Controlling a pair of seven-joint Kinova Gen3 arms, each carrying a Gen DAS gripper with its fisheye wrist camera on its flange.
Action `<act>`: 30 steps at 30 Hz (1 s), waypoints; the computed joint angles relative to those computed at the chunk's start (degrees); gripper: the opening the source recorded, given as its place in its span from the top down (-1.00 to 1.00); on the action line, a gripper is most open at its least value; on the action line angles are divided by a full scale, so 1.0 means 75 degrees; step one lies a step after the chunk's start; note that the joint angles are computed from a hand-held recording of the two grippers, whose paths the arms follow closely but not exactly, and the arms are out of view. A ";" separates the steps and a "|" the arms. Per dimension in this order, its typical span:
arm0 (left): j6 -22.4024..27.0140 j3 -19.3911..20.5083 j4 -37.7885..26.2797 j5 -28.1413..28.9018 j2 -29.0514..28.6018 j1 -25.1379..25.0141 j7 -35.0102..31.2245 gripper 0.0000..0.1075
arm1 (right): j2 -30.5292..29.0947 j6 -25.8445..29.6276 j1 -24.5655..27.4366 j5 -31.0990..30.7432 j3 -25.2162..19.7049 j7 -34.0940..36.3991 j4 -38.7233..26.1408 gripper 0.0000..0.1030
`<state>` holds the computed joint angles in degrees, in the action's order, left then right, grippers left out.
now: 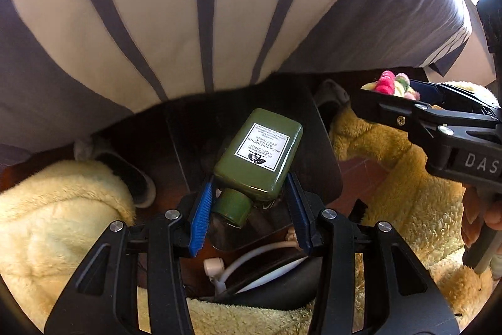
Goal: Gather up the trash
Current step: 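Lower the scrunchie and green bottle into the bin and open both grippers, then grasp the clear plastic box with the right gripper while the left gripper grasps the white cloth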
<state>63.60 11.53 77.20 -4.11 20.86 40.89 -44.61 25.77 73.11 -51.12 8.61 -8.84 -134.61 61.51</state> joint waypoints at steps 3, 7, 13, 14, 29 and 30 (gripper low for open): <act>-0.0040 0.0028 0.0036 0.0193 0.0066 -0.0096 -0.0064 0.20 | 0.0158 0.0037 0.0087 -0.0177 -0.0041 0.0068 -0.0102 -0.47; -0.0124 0.0061 0.0092 0.0450 0.0100 -0.0270 -0.0270 0.20 | 0.0314 -0.0052 0.0188 -0.0417 -0.0057 0.0174 -0.0182 -0.48; 0.0035 -0.0010 -0.0105 0.0407 0.0162 -0.0206 -0.0274 0.06 | 0.0296 -0.0065 0.0212 -0.0501 0.0011 0.0181 -0.0224 -0.60; 0.0109 -0.0025 -0.0175 0.0355 0.0175 -0.0164 -0.0225 0.03 | 0.0258 -0.0078 0.0214 -0.0494 0.0021 0.0165 -0.0200 -0.64; 0.0933 -0.0192 -0.0877 -0.1326 -0.0499 0.0544 0.0851 -0.64 | -0.0548 -0.0067 -0.0152 0.0743 0.0169 -0.0568 0.0008 -0.90; 0.0983 -0.0188 -0.0959 -0.1500 -0.0563 0.0585 0.0902 -0.65 | -0.0621 -0.0070 -0.0161 0.0830 0.0165 -0.0623 0.0009 -0.90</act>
<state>70.97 10.13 70.01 -15.36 16.64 45.28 -37.85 21.11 72.58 -52.32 14.84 -7.60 -139.28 61.58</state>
